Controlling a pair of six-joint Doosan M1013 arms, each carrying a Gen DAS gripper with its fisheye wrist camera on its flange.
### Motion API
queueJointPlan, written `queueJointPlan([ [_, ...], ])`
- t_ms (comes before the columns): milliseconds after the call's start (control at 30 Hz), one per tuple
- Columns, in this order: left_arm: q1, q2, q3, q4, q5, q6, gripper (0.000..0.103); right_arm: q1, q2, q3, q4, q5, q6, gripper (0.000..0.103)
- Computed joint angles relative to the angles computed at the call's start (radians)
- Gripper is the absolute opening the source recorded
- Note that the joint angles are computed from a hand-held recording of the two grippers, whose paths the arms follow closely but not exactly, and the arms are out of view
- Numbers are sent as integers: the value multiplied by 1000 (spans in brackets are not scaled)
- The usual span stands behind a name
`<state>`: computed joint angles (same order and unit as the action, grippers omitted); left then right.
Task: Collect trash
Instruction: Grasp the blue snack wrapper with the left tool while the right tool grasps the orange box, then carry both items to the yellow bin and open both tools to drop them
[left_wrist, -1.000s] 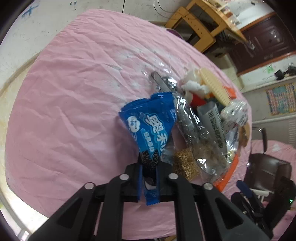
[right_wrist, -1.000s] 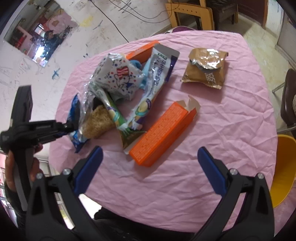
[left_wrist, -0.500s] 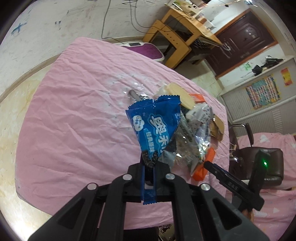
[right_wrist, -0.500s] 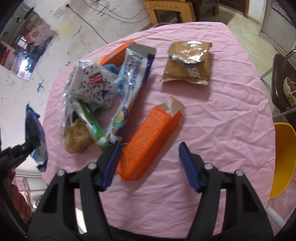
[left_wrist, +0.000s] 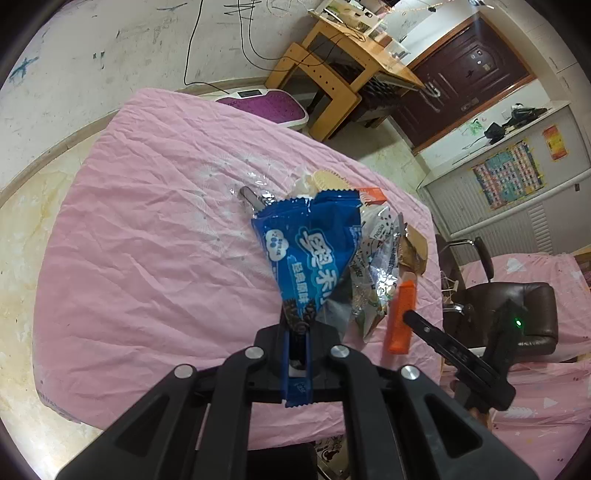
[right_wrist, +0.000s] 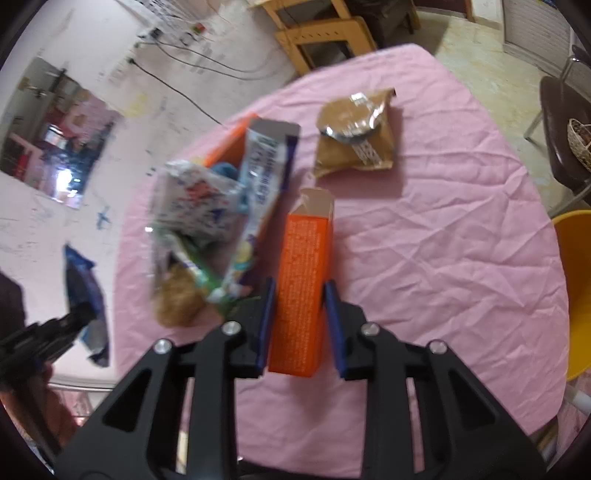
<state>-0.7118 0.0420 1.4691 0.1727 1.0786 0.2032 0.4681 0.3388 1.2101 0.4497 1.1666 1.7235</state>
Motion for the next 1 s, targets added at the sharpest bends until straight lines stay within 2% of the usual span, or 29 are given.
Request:
queueJointPlan([
  [267, -19, 25, -48, 28, 27, -5, 2, -32, -46, 27, 67, -43, -83, 25],
  [333, -29, 40, -73, 32, 29, 6, 2, -52, -68, 53, 86, -62, -109, 25],
  [433, -45, 85, -134, 23, 27, 44, 2, -112, -103, 101, 109, -92, -129, 25],
  [633, -76, 266, -357, -76, 33, 219, 2, -231, -162, 200, 37, -157, -89, 26],
  [767, -101, 423, -552, -166, 86, 336, 2, -284, -172, 253, -86, -168, -44, 26],
  [867, -120, 530, -691, -207, 150, 391, 2, -314, -168, 284, -122, -150, -43, 27],
  [900, -126, 565, -738, -212, 175, 406, 2, -321, -162, 288, -130, -151, -41, 30],
  [933, -132, 597, -784, -210, 202, 417, 2, -331, -163, 299, -134, -156, -40, 38],
  [1000, -144, 667, -881, -207, 261, 432, 2, -358, -172, 326, -124, -177, -44, 48],
])
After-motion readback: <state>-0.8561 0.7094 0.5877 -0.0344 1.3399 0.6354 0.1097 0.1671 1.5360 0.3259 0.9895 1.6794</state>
